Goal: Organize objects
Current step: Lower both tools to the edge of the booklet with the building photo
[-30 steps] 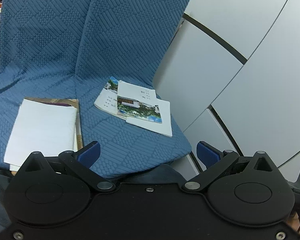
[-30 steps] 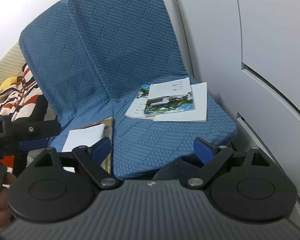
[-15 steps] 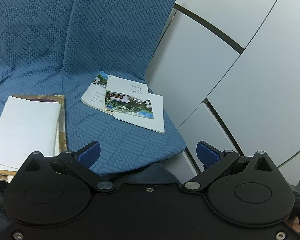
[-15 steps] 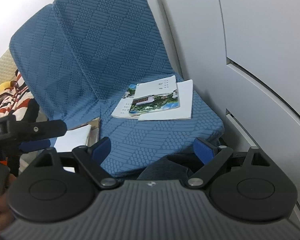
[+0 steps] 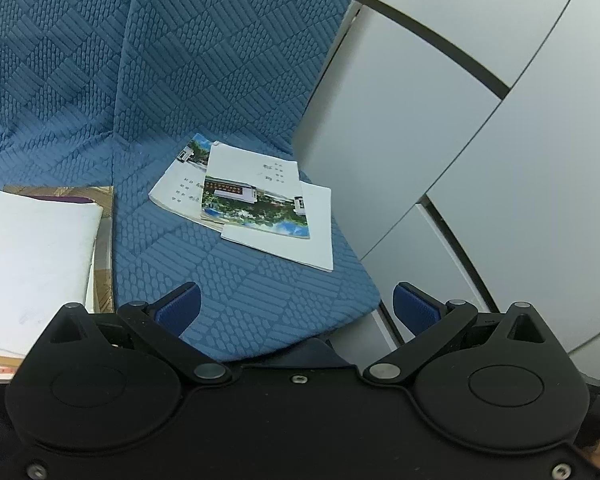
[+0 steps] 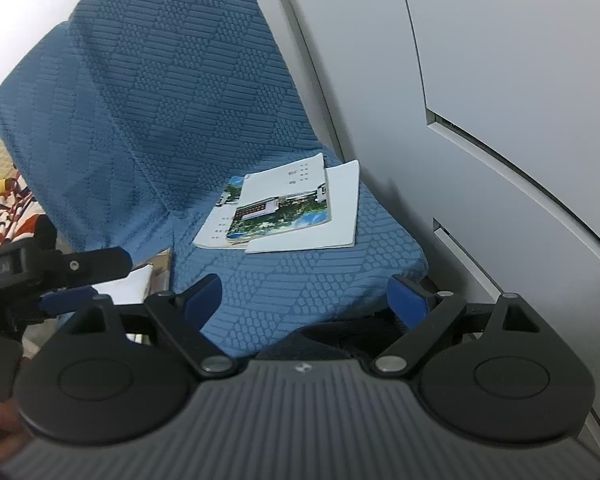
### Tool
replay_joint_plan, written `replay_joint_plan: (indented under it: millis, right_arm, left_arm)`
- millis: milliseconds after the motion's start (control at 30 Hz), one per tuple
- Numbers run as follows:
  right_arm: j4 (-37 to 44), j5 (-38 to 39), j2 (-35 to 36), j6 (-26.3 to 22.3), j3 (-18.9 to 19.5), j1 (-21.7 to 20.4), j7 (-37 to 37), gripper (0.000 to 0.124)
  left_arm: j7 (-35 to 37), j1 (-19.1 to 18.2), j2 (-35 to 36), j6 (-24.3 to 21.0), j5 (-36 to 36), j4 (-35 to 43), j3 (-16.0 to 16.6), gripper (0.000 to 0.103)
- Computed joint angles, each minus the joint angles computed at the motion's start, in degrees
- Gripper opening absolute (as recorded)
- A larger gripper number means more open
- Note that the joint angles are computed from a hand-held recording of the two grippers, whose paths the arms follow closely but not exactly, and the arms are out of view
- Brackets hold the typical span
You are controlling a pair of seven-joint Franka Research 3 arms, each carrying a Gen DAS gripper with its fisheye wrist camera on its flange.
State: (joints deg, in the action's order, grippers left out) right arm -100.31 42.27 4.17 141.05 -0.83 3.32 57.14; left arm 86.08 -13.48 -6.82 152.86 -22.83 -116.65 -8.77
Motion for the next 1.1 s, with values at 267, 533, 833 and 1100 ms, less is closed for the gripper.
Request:
replay_joint_plan:
  millis: [267,533,833,1100]
  right_arm:
    - [4.5,-1.1,4.8,-0.3,0.6,-0.5,2.2,0.091]
    - [10.0,-2.9,10.4,-0.9,1.7,-1.2,4.2,0.091]
    - [16.4,-5.9,16.9,-0.2,3.0,-1.1,7.4,0.091]
    - [25.0,-7.9,24.8,0.1,4.8,-1.3,9.5,0.091]
  left_arm:
    - [-2.1,1.3,6.3,-0.1,2.6,5.1,-1.5,0.102]
    - [-4.5,3.6,12.7,-0.7,5.7,10.1,-3.3,0.102]
    - [-5.7,6.4,20.0,-0.3,7.2,15.6,-4.8,0.102]
    - [-7.0,8.2,28.2,0.3,10.3,21.6,-6.2,0.099]
